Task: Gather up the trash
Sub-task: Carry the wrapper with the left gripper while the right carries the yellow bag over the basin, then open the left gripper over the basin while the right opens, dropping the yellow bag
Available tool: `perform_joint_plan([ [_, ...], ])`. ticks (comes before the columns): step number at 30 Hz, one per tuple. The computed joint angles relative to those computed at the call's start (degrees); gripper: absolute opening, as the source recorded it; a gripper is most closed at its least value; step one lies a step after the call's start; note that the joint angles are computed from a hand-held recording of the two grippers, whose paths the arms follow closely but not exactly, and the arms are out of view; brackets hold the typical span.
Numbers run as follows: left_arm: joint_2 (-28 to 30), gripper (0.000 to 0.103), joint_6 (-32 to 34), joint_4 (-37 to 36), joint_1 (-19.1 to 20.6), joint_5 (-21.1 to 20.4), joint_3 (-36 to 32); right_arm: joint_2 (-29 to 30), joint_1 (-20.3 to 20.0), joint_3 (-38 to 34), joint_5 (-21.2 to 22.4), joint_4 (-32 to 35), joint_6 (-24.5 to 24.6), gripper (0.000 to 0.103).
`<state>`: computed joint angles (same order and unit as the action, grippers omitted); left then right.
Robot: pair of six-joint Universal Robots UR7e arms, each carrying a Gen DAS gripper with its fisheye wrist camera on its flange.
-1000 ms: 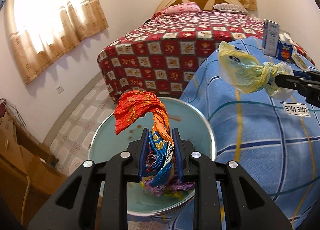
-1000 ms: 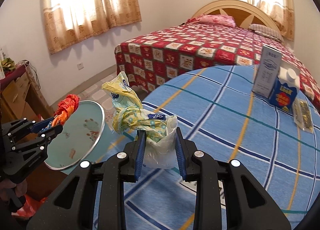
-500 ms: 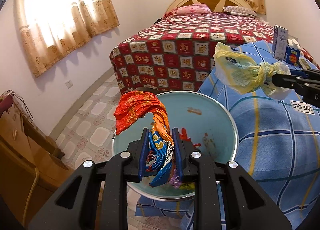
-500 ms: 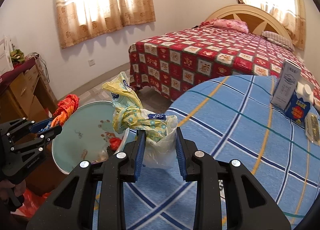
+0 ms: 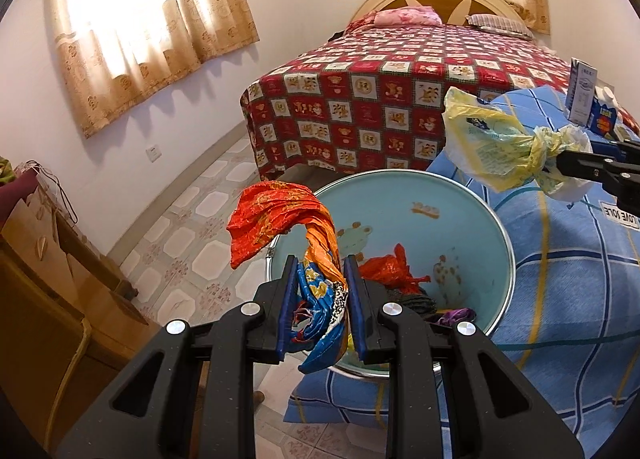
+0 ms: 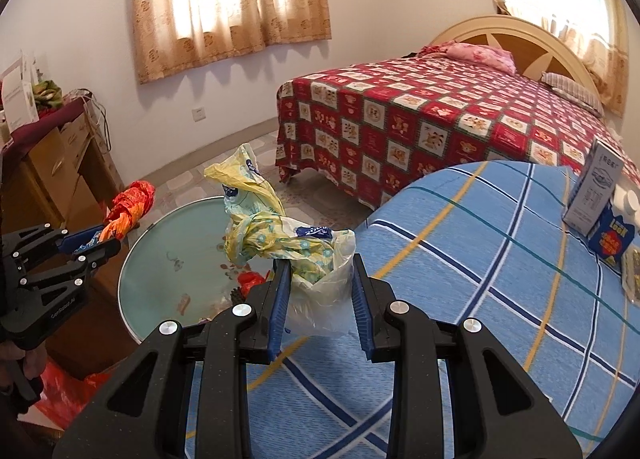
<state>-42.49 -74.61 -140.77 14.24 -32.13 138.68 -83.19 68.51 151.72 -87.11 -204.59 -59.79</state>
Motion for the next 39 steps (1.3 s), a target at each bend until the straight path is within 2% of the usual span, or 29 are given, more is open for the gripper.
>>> perform_joint_plan([
  [10,-1.29,0.024,-1.31,1.82,0.57,0.61,0.27,2.0,2.19,-0.53,-1.37,-0.73,-0.21,0.03],
  [33,-1.51,0.026,-1.47,0.9,0.42,0.69,1.19,4.0,3.54,-0.89,-2.17,-1.22,-0.12,0.031],
  [36,-1.64,0.031,-1.86,0.86,-0.12,0.73,1.3,3.43,3.58,-1.11,-1.25,1.04,-0.23,0.037],
  [38,-1.69,0.037,-1.95,0.74,-0.58,0.84,1.46,3.79,3.64,-0.95,-0.85,0.51,-0.35,0.047],
  [39,-1.73,0.046,-2.29,0.92,-0.82,0.91,1.47,3.69,3.62,-0.91,-0.55,0.72,-0.26,0.058],
])
